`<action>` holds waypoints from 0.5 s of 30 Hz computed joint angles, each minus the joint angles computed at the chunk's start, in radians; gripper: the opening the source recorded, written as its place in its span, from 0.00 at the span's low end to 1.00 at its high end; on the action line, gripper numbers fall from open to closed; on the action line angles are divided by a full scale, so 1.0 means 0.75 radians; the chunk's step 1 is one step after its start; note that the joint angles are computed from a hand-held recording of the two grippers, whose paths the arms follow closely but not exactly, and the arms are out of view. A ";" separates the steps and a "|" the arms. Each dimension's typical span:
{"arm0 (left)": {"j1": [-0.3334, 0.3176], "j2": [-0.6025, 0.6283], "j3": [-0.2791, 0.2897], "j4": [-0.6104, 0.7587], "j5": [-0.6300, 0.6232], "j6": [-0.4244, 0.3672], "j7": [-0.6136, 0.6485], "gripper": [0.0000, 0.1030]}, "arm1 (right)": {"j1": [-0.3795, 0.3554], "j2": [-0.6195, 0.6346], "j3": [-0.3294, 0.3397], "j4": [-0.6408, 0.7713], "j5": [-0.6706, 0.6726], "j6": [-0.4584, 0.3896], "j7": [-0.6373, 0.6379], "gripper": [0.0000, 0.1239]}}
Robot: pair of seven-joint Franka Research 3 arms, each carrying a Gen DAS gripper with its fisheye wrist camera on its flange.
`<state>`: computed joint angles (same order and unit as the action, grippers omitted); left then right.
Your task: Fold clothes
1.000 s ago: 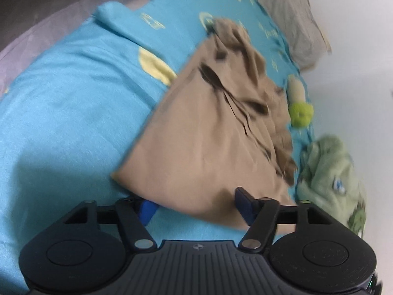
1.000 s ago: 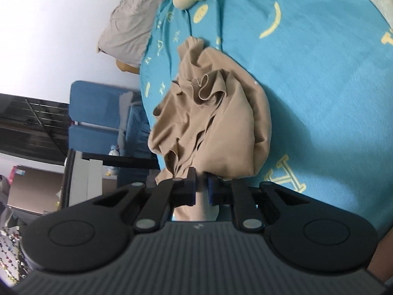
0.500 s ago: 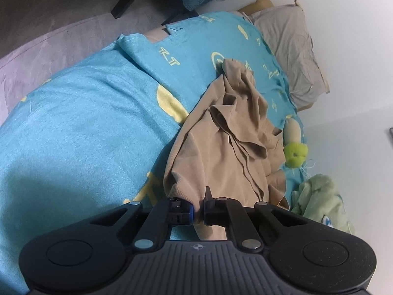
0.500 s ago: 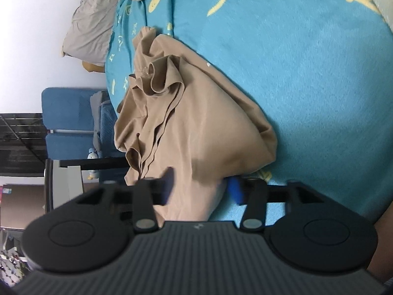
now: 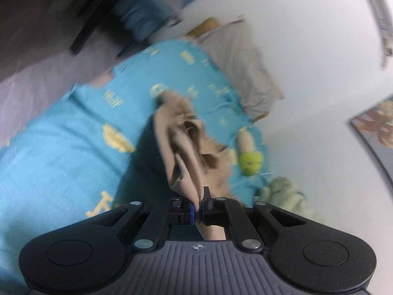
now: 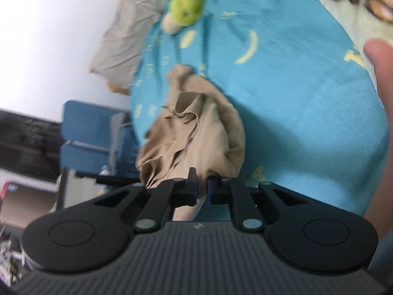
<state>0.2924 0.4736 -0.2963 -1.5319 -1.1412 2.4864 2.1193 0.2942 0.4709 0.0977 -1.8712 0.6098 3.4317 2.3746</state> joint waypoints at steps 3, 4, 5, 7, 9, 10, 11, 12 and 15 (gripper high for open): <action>0.029 -0.168 0.001 -0.145 -0.067 -0.024 0.117 0.05 | 0.091 -0.111 -0.085 -0.080 0.014 0.017 -0.092 0.08; 0.029 -0.222 0.015 -0.194 -0.092 -0.038 0.134 0.05 | 0.115 -0.147 -0.105 -0.103 0.023 0.020 -0.125 0.09; 0.029 -0.278 0.030 -0.244 -0.117 -0.054 0.148 0.05 | 0.105 -0.186 -0.091 -0.133 0.016 0.028 -0.143 0.09; 0.030 -0.394 0.063 -0.355 -0.179 -0.091 0.178 0.05 | 0.186 -0.273 -0.151 -0.190 0.081 0.021 -0.235 0.09; 0.025 -0.495 0.103 -0.455 -0.236 -0.130 0.199 0.05 | 0.237 -0.356 -0.168 -0.262 0.145 0.042 -0.324 0.09; 0.021 -0.541 0.125 -0.502 -0.261 -0.151 0.207 0.05 | 0.258 -0.397 -0.170 -0.295 0.187 0.053 -0.379 0.09; 0.016 -0.585 0.148 -0.546 -0.281 -0.169 0.211 0.05 | 0.247 -0.435 -0.144 -0.332 0.192 0.068 -0.389 0.09; 0.005 -0.618 0.168 -0.577 -0.287 -0.170 0.211 0.05 | 0.257 -0.453 -0.136 -0.340 0.235 0.071 -0.426 0.09; -0.048 -0.635 0.211 -0.583 -0.257 -0.125 0.185 0.05 | 0.236 -0.487 -0.096 -0.353 0.290 0.047 -0.486 0.09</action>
